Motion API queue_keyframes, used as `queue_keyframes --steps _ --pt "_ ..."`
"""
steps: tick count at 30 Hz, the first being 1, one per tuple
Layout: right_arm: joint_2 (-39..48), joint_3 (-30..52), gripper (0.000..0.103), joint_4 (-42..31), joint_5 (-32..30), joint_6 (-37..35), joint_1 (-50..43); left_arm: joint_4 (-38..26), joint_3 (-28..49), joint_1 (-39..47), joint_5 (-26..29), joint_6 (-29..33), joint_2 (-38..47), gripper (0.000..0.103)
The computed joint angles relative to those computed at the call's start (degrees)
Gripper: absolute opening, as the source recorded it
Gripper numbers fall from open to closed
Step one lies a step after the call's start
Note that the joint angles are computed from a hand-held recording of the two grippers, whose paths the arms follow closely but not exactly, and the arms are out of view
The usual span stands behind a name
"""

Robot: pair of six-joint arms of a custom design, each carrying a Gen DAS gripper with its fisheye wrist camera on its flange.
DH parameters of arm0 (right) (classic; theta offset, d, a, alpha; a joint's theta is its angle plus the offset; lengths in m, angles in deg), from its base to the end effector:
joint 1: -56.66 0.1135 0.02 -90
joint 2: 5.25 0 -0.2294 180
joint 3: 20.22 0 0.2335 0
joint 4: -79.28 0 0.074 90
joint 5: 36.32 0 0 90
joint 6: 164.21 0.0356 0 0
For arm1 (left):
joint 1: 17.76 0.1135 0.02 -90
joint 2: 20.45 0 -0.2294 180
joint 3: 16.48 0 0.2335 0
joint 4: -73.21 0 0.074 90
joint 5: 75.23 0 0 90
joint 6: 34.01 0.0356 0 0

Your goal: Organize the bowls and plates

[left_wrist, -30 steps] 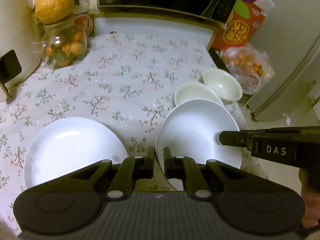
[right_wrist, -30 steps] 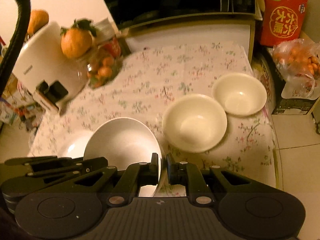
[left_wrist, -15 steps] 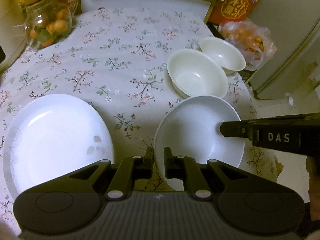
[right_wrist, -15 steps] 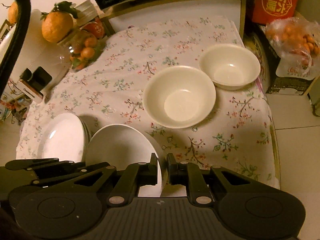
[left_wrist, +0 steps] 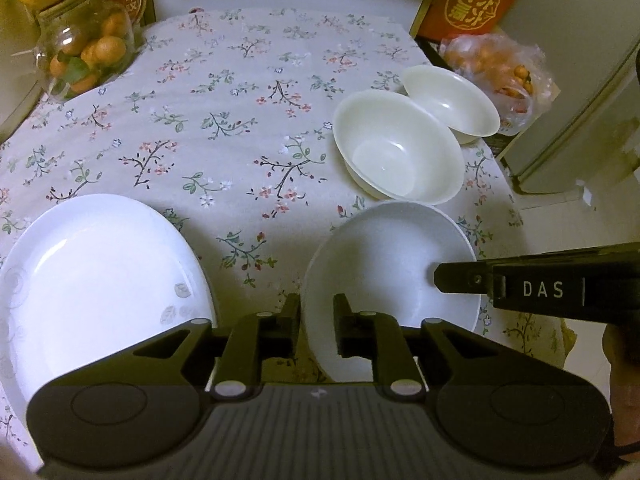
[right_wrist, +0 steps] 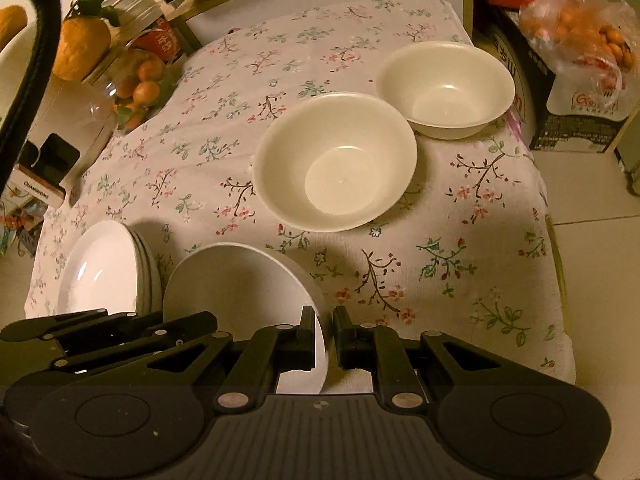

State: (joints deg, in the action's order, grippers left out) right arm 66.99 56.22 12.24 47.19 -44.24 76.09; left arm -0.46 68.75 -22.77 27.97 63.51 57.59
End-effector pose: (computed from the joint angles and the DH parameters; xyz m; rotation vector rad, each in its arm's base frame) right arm 0.2182 0.0812 0.2518 0.2133 2.7194 0.4158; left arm 0.2458 -0.0297 0.2675 0.3608 2.6881 -0.3013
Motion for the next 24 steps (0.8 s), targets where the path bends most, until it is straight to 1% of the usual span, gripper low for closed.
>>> queue_keyframes --steps 1,4,14,21,23,24 --pt "0.1 0.1 0.01 0.0 -0.1 0.1 -0.1 0.0 0.0 0.0 0.1 0.0 0.0 0.022" --pt "0.0 0.1 0.011 0.0 0.2 0.1 0.3 0.3 -0.1 -0.2 -0.1 0.2 -0.1 0.025" --pt "-1.2 -0.4 0.017 -0.1 0.0 0.0 -0.8 -0.3 1.8 1.0 1.0 -0.3 1.0 0.025" --pt "-2.1 -0.3 0.025 -0.1 -0.4 -0.3 -1.7 -0.1 3.1 1.8 1.3 -0.7 1.6 0.025" --pt "-2.1 0.0 0.026 -0.2 -0.3 -0.2 -1.9 -0.1 3.5 1.7 1.3 -0.9 2.0 0.026" --pt "-2.2 0.1 0.029 -0.3 -0.2 -0.1 -1.9 0.0 3.8 1.5 1.2 -1.2 2.2 0.026"
